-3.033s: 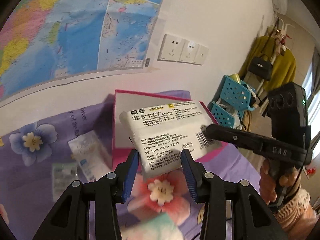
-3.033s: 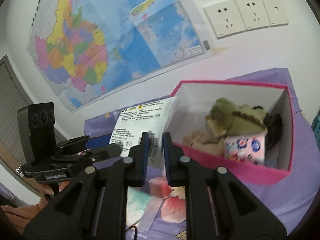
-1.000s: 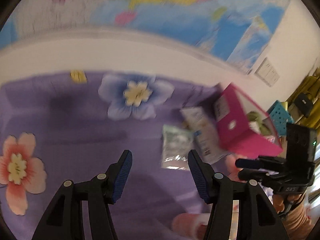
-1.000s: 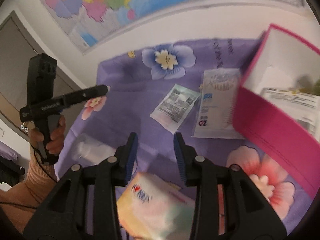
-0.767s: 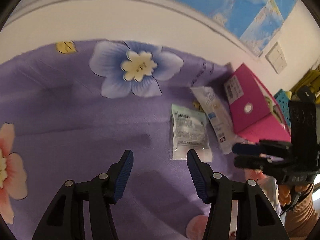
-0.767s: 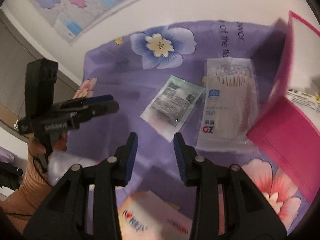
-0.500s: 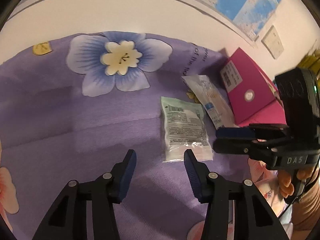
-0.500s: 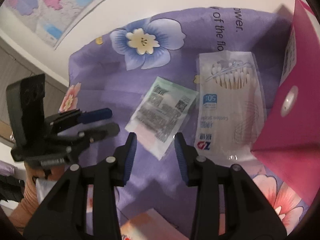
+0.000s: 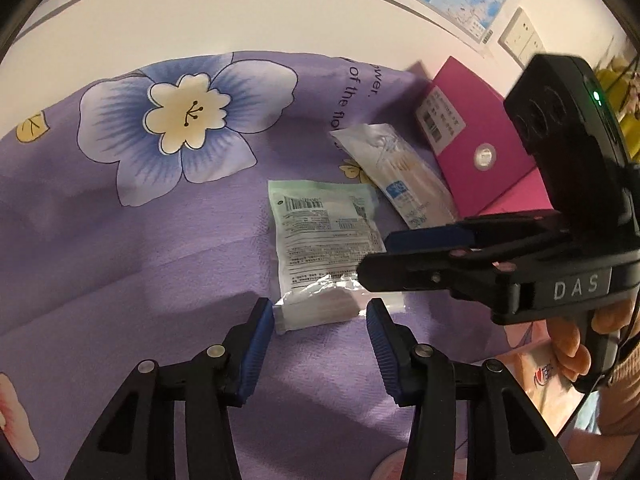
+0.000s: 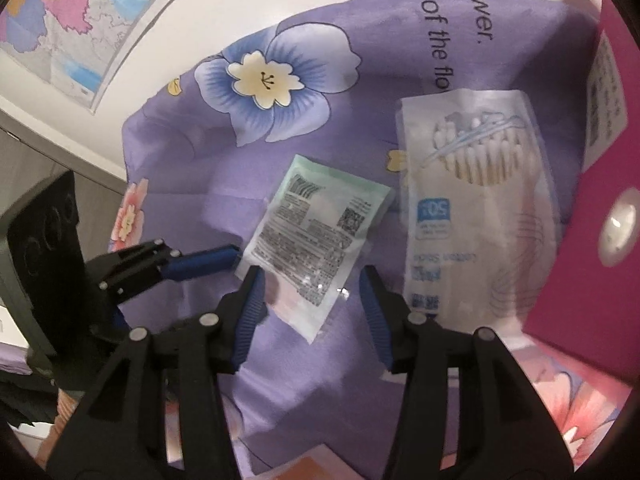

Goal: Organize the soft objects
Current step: 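Close the right gripper on the green-and-white wipes packet and lift it, then carry the wipes packet over the pink box and open the right gripper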

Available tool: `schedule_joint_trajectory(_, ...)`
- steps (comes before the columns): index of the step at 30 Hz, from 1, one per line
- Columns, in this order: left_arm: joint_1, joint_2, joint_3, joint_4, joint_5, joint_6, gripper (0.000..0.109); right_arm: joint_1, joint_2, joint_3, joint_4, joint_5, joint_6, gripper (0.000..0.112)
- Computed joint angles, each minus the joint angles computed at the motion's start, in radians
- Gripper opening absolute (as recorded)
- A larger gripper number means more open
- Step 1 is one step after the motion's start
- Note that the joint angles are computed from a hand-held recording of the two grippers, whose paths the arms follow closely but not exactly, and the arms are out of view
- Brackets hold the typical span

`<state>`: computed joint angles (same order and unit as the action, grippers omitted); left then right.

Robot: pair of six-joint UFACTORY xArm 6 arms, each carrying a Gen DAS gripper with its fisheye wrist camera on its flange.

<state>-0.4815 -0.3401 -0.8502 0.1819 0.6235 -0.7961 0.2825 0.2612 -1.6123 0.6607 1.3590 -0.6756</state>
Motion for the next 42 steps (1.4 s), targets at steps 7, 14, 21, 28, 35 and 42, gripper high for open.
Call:
schedule_joint_trajectory(7, 0.001, -0.011, 0.013, 0.000, -0.009, 0.010, 0.049, -0.013, 0.007, -0.002, 0.042, 0.019, -0.011, 0.043)
schedule_joint_trajectory(14, 0.006, -0.025, 0.033, -0.010, -0.033, -0.004, 0.049, -0.015, -0.016, 0.023, 0.042, -0.027, -0.028, 0.018)
schedule_joint_trajectory(21, 0.006, -0.025, 0.024, 0.010, -0.016, -0.043, 0.049, -0.045, -0.047, 0.042, 0.113, 0.008, -0.122, 0.014)
schedule_joint_trajectory(28, -0.004, -0.038, 0.026, 0.017, -0.007, -0.052, 0.049, -0.034, -0.062, 0.059, 0.119, 0.015, -0.134, 0.017)
schedule_joint_trajectory(35, -0.003, -0.071, 0.015, 0.064, -0.013, -0.101, 0.048, -0.079, -0.137, 0.111, 0.200, 0.018, -0.209, 0.010)
schedule_joint_trajectory(42, -0.037, -0.105, -0.030, 0.124, -0.019, -0.155, 0.048, -0.187, -0.211, 0.143, 0.322, 0.104, -0.252, 0.010)
